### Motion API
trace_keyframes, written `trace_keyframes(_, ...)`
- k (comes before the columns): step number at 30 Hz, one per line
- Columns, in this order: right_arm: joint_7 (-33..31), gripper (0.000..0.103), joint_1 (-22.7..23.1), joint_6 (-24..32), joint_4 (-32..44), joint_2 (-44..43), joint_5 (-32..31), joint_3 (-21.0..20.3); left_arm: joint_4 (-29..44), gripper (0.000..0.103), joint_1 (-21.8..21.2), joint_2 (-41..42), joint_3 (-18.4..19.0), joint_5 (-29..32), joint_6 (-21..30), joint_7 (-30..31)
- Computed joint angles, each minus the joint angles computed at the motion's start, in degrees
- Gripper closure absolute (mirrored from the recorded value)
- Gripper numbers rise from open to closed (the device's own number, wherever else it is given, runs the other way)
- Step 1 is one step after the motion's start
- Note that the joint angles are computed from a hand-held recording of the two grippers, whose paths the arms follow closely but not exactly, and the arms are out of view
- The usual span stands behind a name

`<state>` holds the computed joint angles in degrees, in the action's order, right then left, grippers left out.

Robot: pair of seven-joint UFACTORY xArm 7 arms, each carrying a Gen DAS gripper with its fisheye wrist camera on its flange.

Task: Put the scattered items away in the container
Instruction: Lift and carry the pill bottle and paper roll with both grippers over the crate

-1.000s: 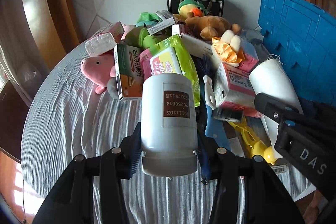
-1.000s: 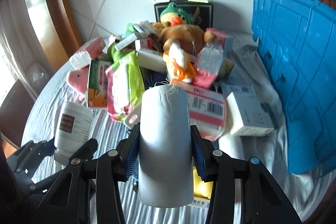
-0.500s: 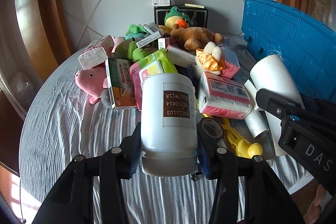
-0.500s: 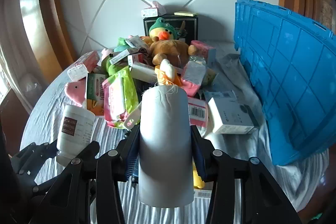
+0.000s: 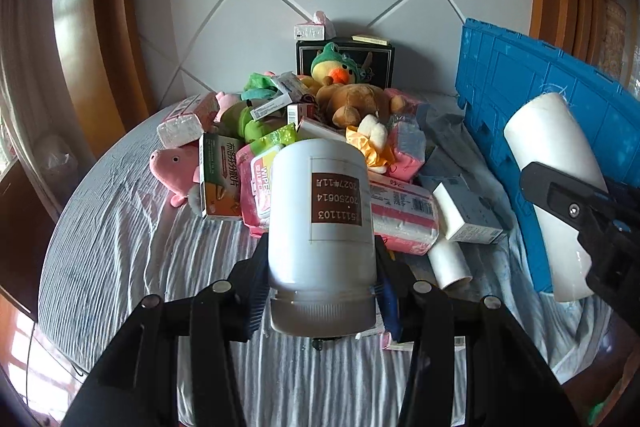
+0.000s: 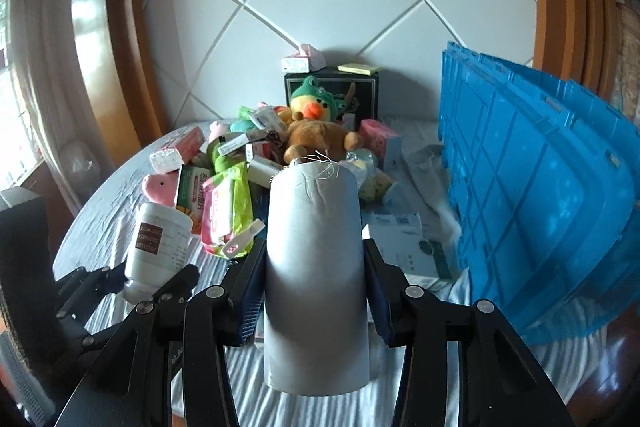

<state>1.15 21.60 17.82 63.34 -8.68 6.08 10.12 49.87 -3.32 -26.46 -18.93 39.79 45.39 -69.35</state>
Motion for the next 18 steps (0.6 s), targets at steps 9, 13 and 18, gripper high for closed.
trace_keyframes(9,-29.5,0.058,4.6,3.1,3.2,-5.5,23.0,-10.6,17.4,0.057,-1.8,9.1,-8.9,8.7,16.1,-11.2)
trace_keyframes(13,-32.5,0.058,1.9,4.2,7.7,-4.0,28.6,-11.8,26.9,0.057,-4.0,15.5,-10.1,14.9,20.2,-10.2)
trace_keyframes(18,-30.7,0.058,-3.9,2.9,13.7,-0.7,26.7,-10.7,39.3,0.057,-7.6,25.1,-9.2,21.9,20.3,-8.0)
